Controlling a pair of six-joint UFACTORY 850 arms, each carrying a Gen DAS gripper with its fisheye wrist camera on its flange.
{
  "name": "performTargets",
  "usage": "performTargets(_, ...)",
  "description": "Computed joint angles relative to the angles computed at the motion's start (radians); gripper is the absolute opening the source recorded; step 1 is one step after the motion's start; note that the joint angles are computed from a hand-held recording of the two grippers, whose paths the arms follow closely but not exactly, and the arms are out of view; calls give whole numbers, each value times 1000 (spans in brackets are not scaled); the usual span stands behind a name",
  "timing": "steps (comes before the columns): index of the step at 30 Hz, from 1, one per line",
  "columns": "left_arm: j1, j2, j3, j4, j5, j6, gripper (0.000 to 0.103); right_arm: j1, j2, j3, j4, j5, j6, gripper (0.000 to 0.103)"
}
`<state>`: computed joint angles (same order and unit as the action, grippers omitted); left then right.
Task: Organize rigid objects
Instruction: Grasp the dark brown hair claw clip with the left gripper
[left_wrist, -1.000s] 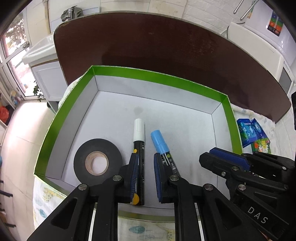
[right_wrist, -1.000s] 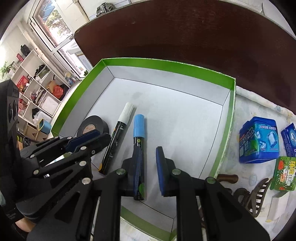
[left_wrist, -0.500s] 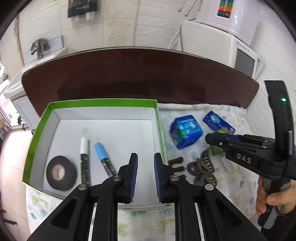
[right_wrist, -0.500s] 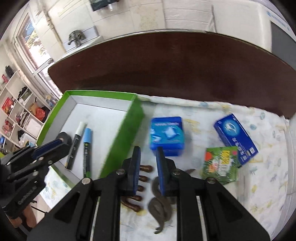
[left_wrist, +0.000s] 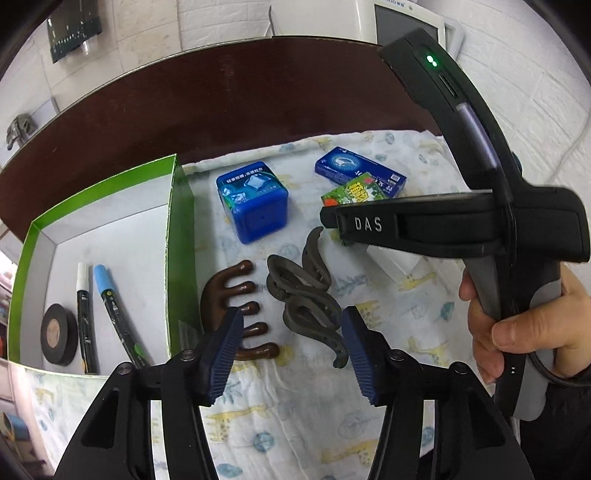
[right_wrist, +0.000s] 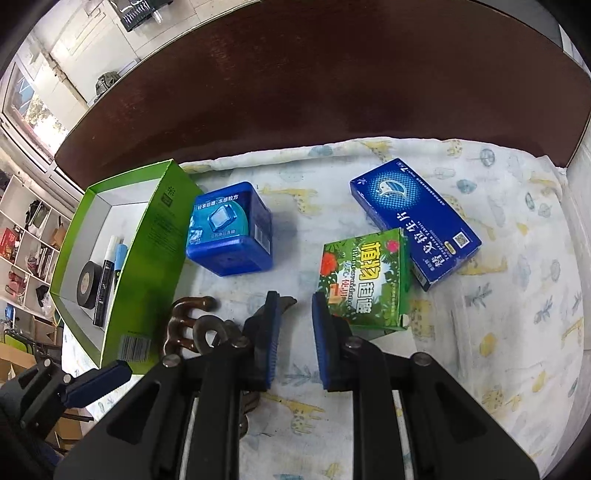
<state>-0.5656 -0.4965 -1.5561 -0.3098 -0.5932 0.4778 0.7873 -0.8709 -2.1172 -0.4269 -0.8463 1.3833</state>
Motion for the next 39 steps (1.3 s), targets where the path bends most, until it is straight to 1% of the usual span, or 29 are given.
performTargets(3,-8,-3,14,28,4,-27,57,-10,-12,-16,18,17,-35,19)
performTargets(11,-6,-29,20,-41,-27,15,57,-35,-56,-79,74,43,-109,19)
performTargets(13,-7,-40,16,-53,-38,28,57,-40,-70,-99,94,38,-129,19)
performTargets(16,-9,-51,13,-36,-29,10,57,-46,-95,-136,132,13,-173,19)
performTargets(18,0,-62,4,-52,-39,7,57,-46,-100,-139,158,8,-202,19)
performTargets(19,8,-66,-1,-71,-46,10,55,-47,-95,-128,176,18,-215,19)
performTargets(21,22,-69,-5,-101,-60,23,35,-46,-88,-110,194,16,-228,20)
performTargets(23,28,-61,6,-95,-56,27,24,-40,-67,-75,186,16,-229,20)
performTargets(25,36,-50,23,-95,-57,54,23,-33,-27,-8,216,48,-256,19)
performTargets(26,41,-45,31,-114,-70,93,23,-26,0,36,207,71,-251,19)
performTargets(28,43,-27,59,-144,-70,172,23,-11,56,122,198,109,-247,19)
performTargets(32,42,-23,73,-158,-72,247,23,15,151,268,181,181,-218,20)
performTargets(34,47,-27,69,-177,-75,280,23,27,199,340,117,236,-171,25)
performTargets(35,53,-34,60,-188,-87,293,23,34,213,360,71,242,-146,30)
performTargets(36,49,-47,36,-190,-102,285,23,44,221,370,5,231,-115,35)
performTargets(37,50,-49,33,-193,-104,289,23,53,223,373,-50,218,-95,38)
performTargets(38,46,-49,35,-191,-98,292,23,59,222,370,-87,205,-94,45)
performTargets(39,48,-45,39,-189,-95,298,23,65,217,363,-113,193,-110,48)
